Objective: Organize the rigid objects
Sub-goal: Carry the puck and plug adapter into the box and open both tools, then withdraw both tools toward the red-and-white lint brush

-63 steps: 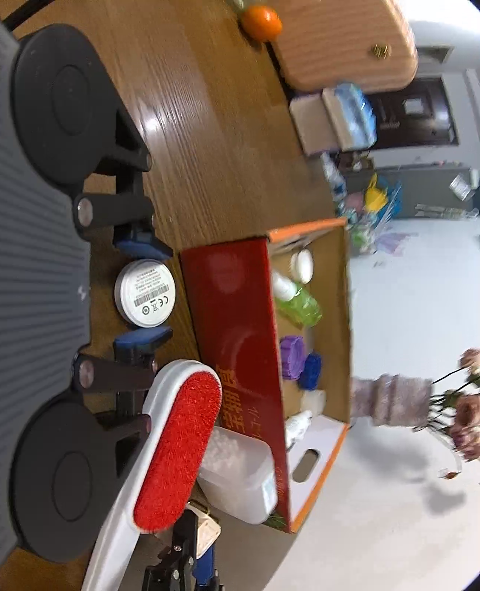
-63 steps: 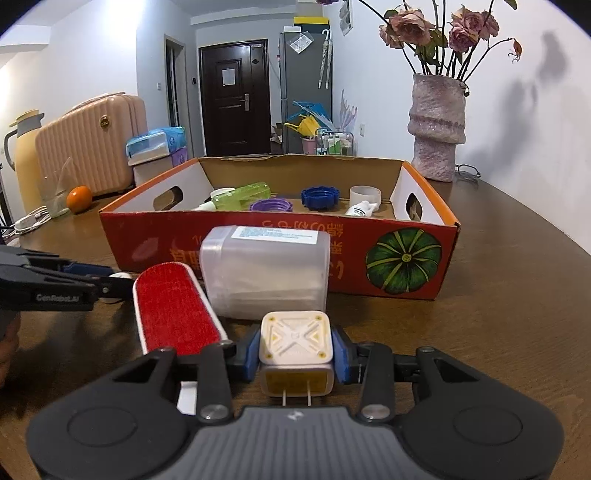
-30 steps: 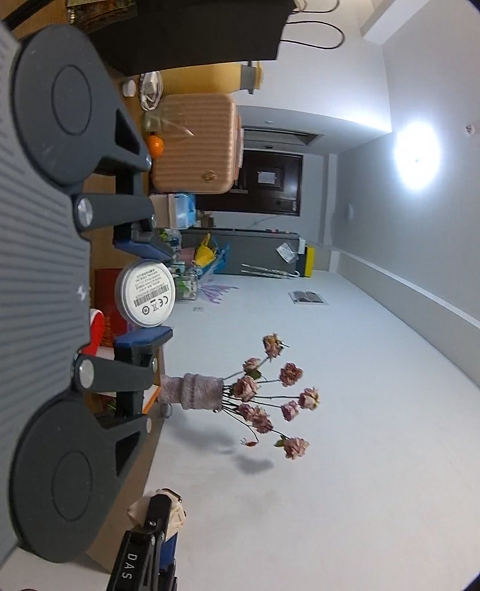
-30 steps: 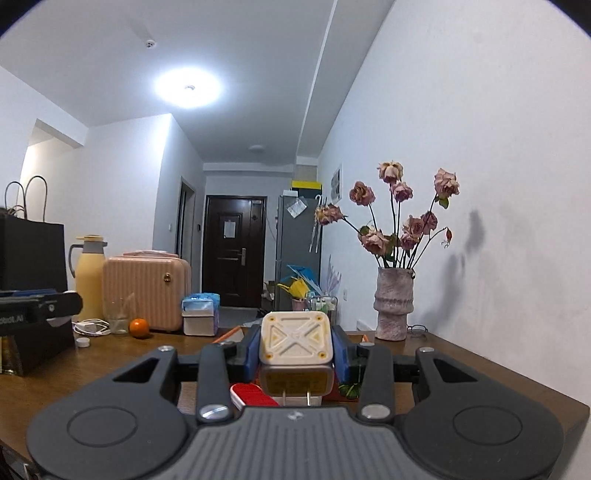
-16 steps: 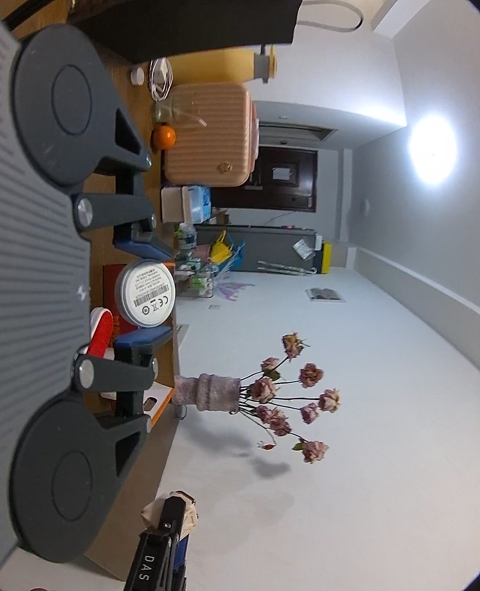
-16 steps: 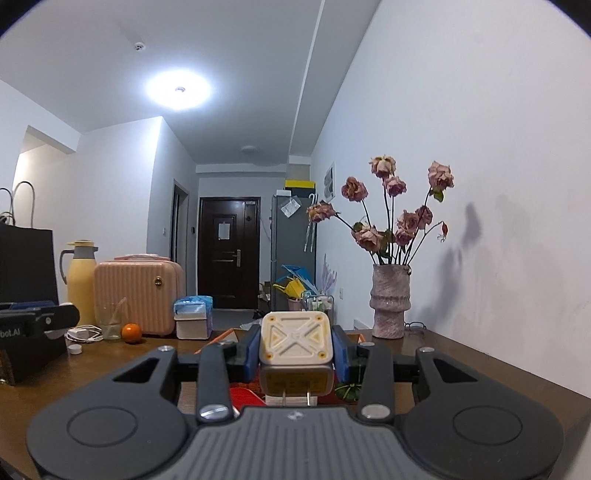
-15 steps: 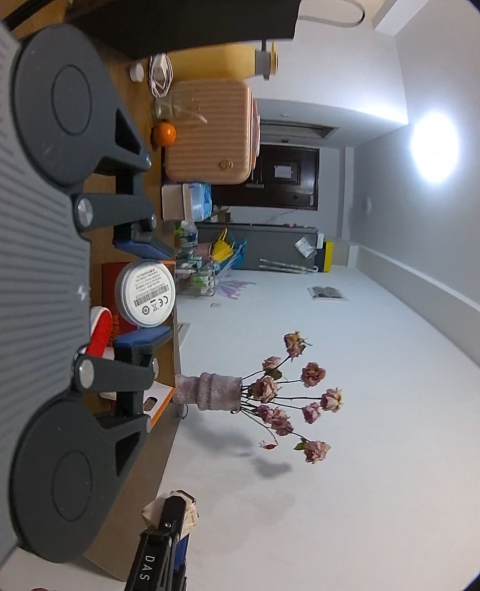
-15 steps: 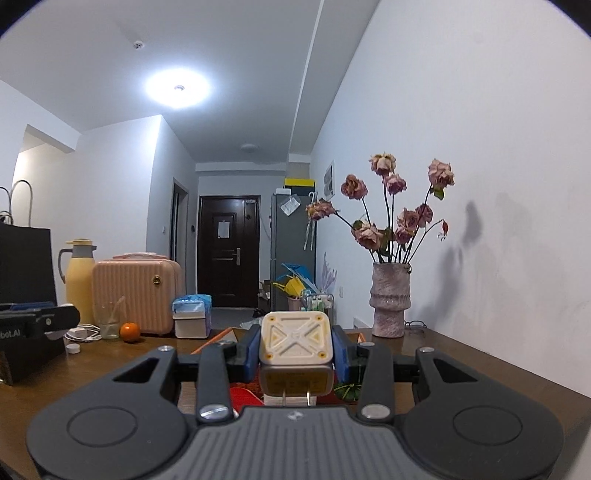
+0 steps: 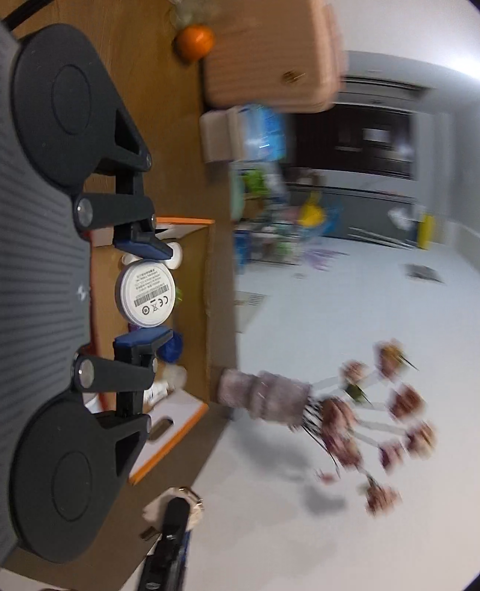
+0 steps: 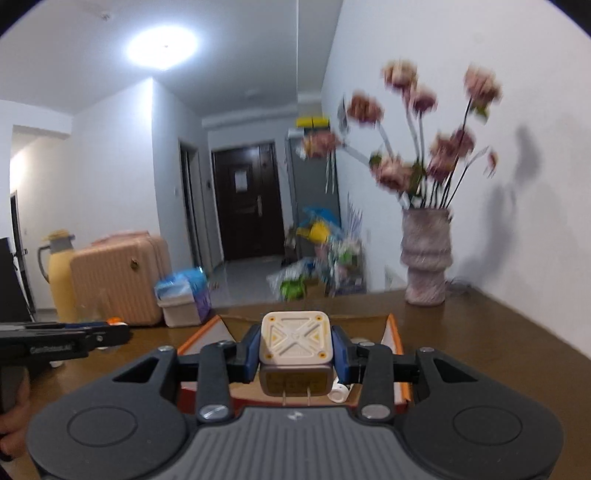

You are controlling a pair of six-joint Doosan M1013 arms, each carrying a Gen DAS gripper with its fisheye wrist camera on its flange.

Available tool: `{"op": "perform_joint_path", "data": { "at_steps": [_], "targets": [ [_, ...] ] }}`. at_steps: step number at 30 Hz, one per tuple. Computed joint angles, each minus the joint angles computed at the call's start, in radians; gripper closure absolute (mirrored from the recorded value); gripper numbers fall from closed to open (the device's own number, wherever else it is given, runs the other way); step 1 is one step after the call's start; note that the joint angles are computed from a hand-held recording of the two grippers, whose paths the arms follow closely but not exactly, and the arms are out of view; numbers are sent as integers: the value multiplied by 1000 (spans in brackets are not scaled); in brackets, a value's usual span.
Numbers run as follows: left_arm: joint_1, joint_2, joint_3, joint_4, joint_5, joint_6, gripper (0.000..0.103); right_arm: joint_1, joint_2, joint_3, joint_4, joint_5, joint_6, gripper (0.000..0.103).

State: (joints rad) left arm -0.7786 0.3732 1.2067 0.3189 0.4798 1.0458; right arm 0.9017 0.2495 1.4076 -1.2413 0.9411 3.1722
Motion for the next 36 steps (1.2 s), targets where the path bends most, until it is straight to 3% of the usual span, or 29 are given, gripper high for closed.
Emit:
{"op": "perform_joint_path", "data": {
  "at_steps": [1,4,8,10,17,21,23,27,34,36],
  "targets": [
    [14,35,-55,-76,47,65,63,-34,9,-17,61,-39,-46,65],
    [41,168,-267,-155,239,149,63,-126,47,-81,266,-122,-205,65],
    [51,346,-552,-120,498,182,63,-210,130,-193,504,-105,-401,65],
    [54,401,-638,-129,579,243,63,-236,170,-244,591,-71,-467,65],
    [50,495,-793,-144,704,342,62,-274,269,-374,740,69,-658,65],
    [47,518,-845,-142,741,337,54,-285,296,-411,788,107,-720,66],
    [47,497,-815,-141,720,301,50,-278,289,-408,754,115,-691,65],
    [40,413,-690,-116,640,283,41,-265,241,-375,722,92,-674,65],
    [22,272,-520,-73,530,246,31,-222,149,-316,632,117,-614,64],
    [16,214,-435,-47,458,210,28,-203,114,-278,593,87,-581,62]
  ]
}}
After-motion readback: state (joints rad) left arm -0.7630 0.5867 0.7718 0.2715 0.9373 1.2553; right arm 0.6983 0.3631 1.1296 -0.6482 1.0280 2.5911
